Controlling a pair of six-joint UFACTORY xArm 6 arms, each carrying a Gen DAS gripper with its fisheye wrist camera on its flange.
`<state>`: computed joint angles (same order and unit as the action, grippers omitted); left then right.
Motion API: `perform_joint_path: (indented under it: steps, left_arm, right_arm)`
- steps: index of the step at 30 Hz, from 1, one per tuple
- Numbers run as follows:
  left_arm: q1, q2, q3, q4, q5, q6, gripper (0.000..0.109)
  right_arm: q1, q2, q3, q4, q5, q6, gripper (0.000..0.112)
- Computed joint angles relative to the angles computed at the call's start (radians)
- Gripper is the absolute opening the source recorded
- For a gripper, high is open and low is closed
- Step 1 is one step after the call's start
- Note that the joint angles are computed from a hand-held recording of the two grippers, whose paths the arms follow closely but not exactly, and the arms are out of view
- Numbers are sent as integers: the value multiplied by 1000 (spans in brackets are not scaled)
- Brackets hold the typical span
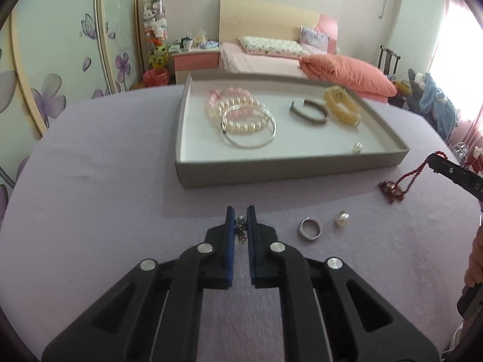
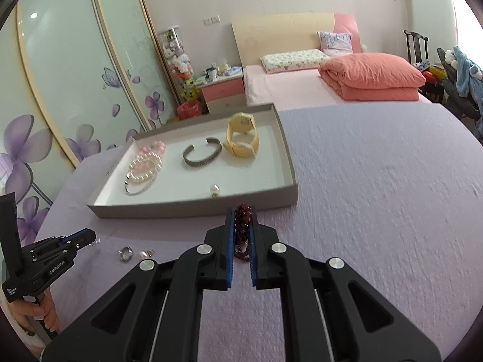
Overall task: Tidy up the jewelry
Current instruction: 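Grasp the pearl drop earring with the left tool while the right tool lifts the necklace, then carry both items to the tray while the right tool opens to drop the necklace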
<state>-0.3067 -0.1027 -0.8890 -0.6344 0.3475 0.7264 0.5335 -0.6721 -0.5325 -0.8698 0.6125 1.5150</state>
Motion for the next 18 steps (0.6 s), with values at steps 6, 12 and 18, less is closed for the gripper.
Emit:
perform_joint_path:
  steps: [6,12,18]
  left_arm:
    - [14,-61,-23,-98,43,69,8]
    - [30,-76,-80,-147,99,87,8]
    - [44,-54,-165,-159,144,68,8]
  right_arm:
    - [20,-4,-61,-53,41,-4,9]
    - [32,4,-139,-113,80,-16,9]
    - [37,39,-239,-174,109,-36,9]
